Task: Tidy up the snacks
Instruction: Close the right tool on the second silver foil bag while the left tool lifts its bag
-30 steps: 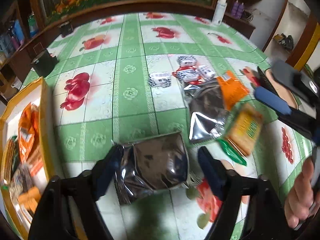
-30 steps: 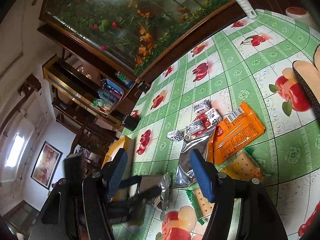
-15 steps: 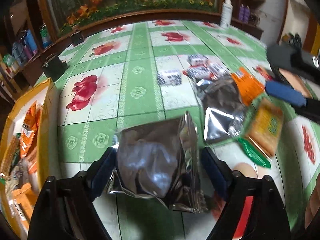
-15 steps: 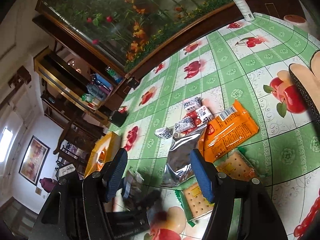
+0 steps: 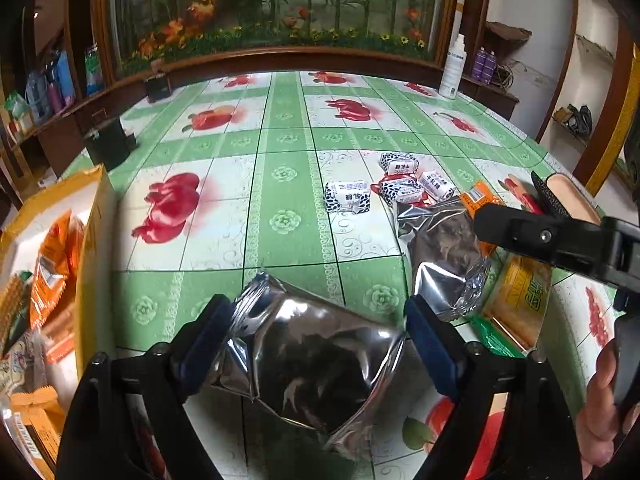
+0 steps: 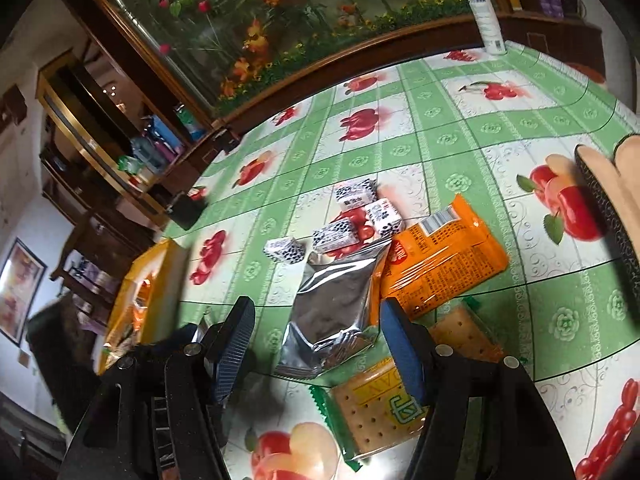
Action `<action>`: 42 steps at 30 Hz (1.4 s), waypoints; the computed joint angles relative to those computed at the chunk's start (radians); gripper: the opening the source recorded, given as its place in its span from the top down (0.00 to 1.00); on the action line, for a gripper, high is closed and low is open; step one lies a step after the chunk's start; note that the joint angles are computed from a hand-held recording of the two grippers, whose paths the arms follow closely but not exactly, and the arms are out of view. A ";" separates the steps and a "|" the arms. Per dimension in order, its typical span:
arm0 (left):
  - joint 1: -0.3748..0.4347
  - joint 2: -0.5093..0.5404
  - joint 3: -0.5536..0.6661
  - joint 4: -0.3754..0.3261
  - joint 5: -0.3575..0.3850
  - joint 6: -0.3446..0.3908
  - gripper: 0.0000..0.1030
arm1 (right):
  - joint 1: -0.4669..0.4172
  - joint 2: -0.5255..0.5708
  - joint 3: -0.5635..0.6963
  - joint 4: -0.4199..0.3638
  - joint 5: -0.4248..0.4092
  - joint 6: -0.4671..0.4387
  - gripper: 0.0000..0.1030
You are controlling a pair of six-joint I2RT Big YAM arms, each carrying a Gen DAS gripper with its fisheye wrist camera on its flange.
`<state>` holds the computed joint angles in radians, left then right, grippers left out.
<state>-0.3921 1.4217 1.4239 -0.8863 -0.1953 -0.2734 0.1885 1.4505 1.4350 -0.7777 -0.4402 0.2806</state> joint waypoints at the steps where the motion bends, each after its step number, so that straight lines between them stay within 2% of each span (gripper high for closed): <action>1: -0.007 0.009 0.008 -0.014 -0.025 0.009 0.14 | 0.000 0.000 -0.001 0.000 0.003 -0.001 0.33; 4: -0.012 0.023 0.022 -0.055 -0.050 0.020 0.14 | -0.006 0.000 -0.004 -0.002 -0.006 0.006 0.33; 11: 0.005 0.011 0.008 -0.069 -0.032 0.003 0.08 | -0.005 0.002 0.000 -0.008 -0.010 0.001 0.33; 14: 0.016 0.030 0.024 -0.092 -0.007 -0.001 0.08 | 0.007 0.002 0.001 -0.015 0.007 -0.012 0.32; 16: 0.029 0.018 0.008 -0.065 0.025 -0.016 0.09 | 0.019 0.006 0.008 -0.026 0.026 -0.024 0.32; 18: 0.032 0.010 -0.001 -0.048 0.009 -0.031 0.20 | 0.035 0.007 0.011 -0.031 0.067 -0.043 0.32; 22: 0.035 -0.002 -0.016 -0.023 0.012 -0.045 0.28 | 0.056 0.034 0.040 -0.061 0.120 -0.050 0.31; 25: 0.042 -0.014 -0.027 -0.002 0.016 -0.065 0.37 | 0.083 0.077 0.097 -0.127 0.210 -0.060 0.31; 27: 0.037 -0.021 -0.033 0.009 -0.005 -0.061 0.47 | 0.100 0.099 0.130 -0.163 0.254 -0.069 0.32; 30: 0.034 -0.017 -0.031 0.006 -0.023 -0.059 0.52 | 0.131 0.126 0.167 -0.200 0.338 -0.107 0.31; 32: 0.038 -0.019 -0.032 0.007 -0.023 -0.064 0.61 | 0.147 0.124 0.152 -0.193 0.391 -0.133 0.31; 35: 0.041 -0.022 -0.035 0.013 -0.020 -0.074 0.64 | 0.164 0.090 0.107 -0.157 0.445 -0.181 0.38; 42: 0.041 -0.035 -0.044 0.036 -0.008 -0.087 0.69 | 0.137 0.034 0.056 -0.088 0.366 -0.151 0.38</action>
<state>-0.3510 1.3863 1.3803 -0.8499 -0.2028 -0.3606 0.3255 1.4842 1.4914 -0.8660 -0.0738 0.1300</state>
